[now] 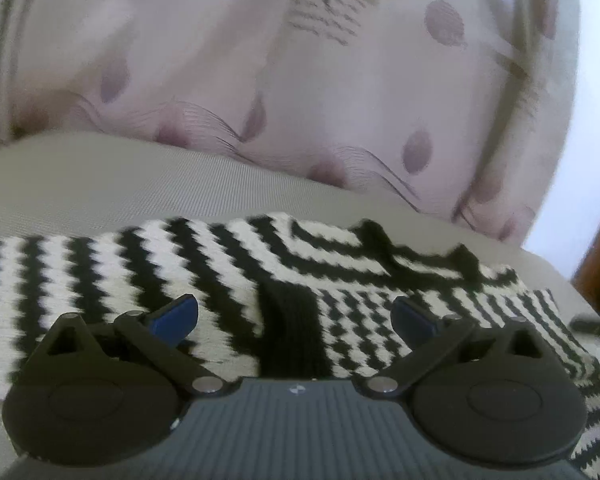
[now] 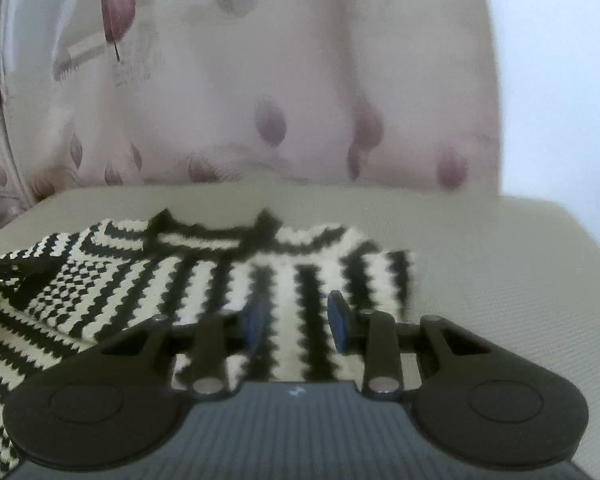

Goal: Fold small clothes

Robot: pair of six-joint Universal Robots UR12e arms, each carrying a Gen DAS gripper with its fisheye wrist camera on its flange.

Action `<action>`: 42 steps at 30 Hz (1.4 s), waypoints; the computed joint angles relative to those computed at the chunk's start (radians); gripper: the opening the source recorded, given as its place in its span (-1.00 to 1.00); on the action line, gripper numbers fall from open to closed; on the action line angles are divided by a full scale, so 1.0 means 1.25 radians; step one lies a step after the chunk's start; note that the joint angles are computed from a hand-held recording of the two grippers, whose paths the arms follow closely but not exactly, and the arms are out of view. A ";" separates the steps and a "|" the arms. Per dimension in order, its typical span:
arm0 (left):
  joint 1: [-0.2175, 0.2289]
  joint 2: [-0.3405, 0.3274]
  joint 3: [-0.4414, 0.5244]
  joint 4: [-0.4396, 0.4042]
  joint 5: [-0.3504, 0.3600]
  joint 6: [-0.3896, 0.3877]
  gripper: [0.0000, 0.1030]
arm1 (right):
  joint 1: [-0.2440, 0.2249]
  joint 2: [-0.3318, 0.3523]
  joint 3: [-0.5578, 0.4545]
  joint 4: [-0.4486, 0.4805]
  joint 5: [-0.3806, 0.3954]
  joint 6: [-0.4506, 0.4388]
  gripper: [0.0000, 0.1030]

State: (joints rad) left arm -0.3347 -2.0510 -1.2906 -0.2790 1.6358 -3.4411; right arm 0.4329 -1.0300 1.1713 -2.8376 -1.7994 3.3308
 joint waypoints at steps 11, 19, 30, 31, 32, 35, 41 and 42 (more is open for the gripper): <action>0.127 0.259 -0.284 0.037 0.007 -0.357 0.94 | 0.020 0.040 -0.026 0.039 -0.081 -0.048 -0.05; 0.244 0.304 -0.356 0.067 -0.120 -0.538 0.96 | 0.024 0.041 -0.028 0.040 -0.109 -0.057 0.11; 0.240 0.241 -0.294 0.032 -0.026 -0.573 -0.87 | 0.027 0.041 -0.029 0.042 -0.123 -0.067 0.19; 0.231 0.238 -0.282 0.018 0.013 -0.558 -0.88 | 0.026 0.041 -0.028 0.042 -0.123 -0.067 0.20; 0.225 0.234 -0.270 0.011 0.038 -0.551 -0.88 | 0.025 0.040 -0.027 0.041 -0.121 -0.064 0.20; 0.201 0.218 -0.219 0.033 0.081 -0.532 -0.88 | 0.019 0.034 -0.020 0.041 -0.097 -0.050 0.21; 0.125 0.141 -0.045 0.091 0.029 -0.355 -0.88 | -0.007 0.014 0.015 0.001 0.016 0.018 0.38; 0.113 0.126 -0.014 0.091 0.007 -0.339 -0.89 | -0.011 0.011 0.022 -0.011 0.028 0.030 0.38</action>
